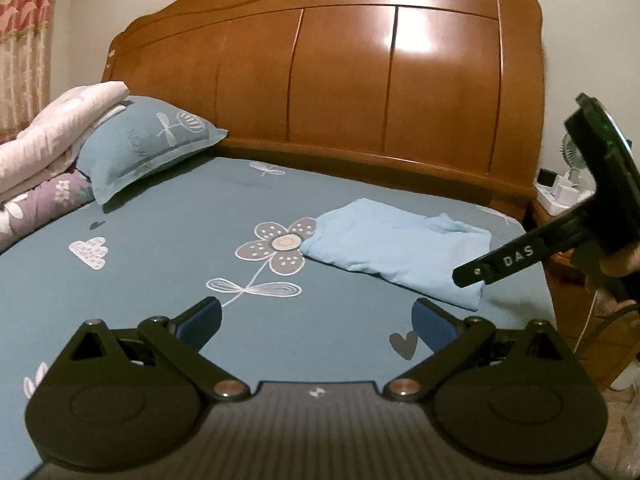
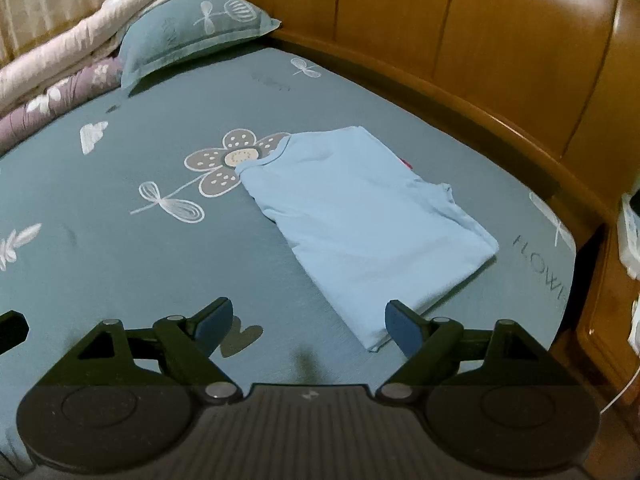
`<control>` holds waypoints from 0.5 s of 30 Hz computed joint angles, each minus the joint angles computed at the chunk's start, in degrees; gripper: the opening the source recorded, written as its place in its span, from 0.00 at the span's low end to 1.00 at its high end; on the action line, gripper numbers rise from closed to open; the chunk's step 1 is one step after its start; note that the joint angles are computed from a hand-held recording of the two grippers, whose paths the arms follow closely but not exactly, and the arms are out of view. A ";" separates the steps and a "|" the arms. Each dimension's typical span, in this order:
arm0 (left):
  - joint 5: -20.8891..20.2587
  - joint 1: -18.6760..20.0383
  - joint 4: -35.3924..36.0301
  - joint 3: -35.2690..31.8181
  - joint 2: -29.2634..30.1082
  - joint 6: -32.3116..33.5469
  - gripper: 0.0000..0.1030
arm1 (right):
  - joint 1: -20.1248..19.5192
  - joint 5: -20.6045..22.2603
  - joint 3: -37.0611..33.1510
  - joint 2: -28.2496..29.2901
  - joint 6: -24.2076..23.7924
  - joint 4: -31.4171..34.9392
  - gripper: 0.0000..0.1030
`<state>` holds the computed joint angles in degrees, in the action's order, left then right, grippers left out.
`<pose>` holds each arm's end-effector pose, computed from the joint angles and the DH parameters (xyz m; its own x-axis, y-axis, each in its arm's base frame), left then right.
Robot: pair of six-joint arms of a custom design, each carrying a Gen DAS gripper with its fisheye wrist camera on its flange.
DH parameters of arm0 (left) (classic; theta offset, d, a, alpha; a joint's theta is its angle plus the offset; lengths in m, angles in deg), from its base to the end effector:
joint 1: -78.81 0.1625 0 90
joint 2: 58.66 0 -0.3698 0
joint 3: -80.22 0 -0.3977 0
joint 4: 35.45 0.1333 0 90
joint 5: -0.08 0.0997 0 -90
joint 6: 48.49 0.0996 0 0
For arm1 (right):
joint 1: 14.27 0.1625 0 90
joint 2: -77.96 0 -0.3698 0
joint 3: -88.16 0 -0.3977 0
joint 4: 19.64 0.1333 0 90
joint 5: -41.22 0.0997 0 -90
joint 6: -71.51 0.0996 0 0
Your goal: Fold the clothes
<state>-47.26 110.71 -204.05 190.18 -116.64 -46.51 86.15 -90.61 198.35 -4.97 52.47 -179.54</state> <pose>-0.3718 -0.4680 0.1419 -0.6198 0.4799 -0.6209 0.7809 0.4561 -0.4269 0.1603 -0.5019 0.3603 -0.7266 0.0566 0.6847 -0.3915 0.7849 -0.4803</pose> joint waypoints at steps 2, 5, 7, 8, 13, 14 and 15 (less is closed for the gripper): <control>1.25 -0.75 3.20 -0.83 0.27 -2.26 0.98 | -0.74 1.68 0.86 -1.52 -0.10 0.12 0.89; 2.81 -2.31 6.35 -1.49 1.31 -5.72 0.98 | -2.60 5.58 2.78 -4.71 -0.77 0.16 0.89; 3.70 -3.48 7.98 -1.80 2.22 -8.07 0.98 | -4.53 9.25 4.48 -7.52 -1.84 0.18 0.90; 4.70 -4.35 8.14 -1.67 2.87 -9.30 0.98 | -5.62 10.98 5.31 -8.78 -2.80 -0.01 0.91; 9.46 -8.41 15.17 -1.12 4.28 -20.88 0.99 | -11.23 18.93 8.48 -13.00 -8.57 -1.59 0.92; 9.29 -8.93 19.46 -1.66 4.01 -25.30 0.99 | -11.88 19.18 8.80 -13.36 -8.73 -1.76 0.92; 8.61 -9.30 22.62 -1.93 3.64 -27.86 0.99 | -12.38 19.66 8.91 -13.95 -8.48 -0.63 0.92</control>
